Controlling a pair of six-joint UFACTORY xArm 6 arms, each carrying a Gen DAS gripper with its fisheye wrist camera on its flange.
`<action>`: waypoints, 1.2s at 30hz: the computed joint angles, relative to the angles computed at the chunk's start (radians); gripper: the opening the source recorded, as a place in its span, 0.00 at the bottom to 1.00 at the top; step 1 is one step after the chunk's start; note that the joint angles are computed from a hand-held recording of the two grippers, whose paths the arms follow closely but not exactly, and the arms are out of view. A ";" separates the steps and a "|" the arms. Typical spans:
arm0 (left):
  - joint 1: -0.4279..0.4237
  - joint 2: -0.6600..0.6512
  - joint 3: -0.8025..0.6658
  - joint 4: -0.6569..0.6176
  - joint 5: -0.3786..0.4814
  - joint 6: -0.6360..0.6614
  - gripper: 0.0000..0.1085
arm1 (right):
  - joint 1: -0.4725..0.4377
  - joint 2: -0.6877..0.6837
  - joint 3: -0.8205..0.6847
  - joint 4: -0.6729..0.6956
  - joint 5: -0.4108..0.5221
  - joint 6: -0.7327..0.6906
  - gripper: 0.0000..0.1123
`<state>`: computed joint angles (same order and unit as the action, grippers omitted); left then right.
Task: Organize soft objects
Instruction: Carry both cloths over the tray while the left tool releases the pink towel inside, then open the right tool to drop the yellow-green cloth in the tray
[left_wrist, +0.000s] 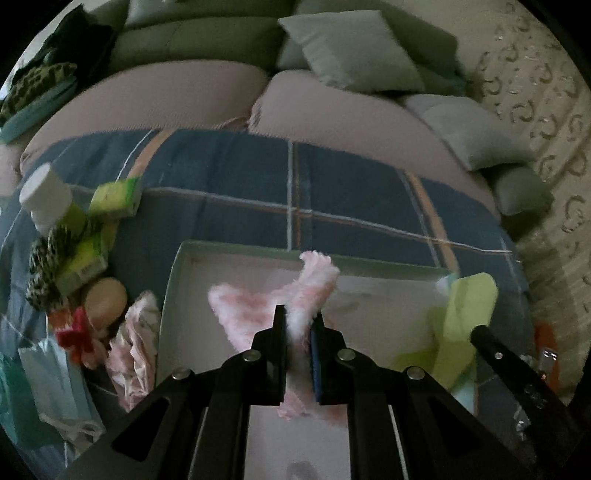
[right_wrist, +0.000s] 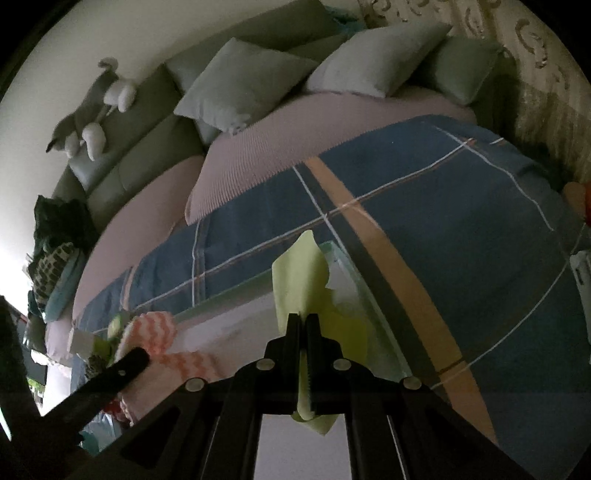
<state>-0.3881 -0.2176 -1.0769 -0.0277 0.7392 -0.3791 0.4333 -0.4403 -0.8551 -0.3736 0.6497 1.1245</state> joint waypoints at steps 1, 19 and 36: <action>0.002 0.006 0.002 0.006 -0.003 -0.003 0.10 | 0.000 0.004 0.004 0.007 -0.008 -0.004 0.03; 0.029 -0.025 0.032 -0.034 0.022 0.024 0.42 | 0.021 0.025 -0.009 0.034 -0.016 -0.014 0.06; 0.080 -0.043 0.025 0.322 0.036 -0.136 0.77 | 0.057 0.081 -0.073 0.048 0.074 -0.052 0.25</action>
<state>-0.3082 -0.2611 -1.0523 0.2942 0.7751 -0.5151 0.4900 -0.3593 -0.9277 -0.3252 0.7242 1.0728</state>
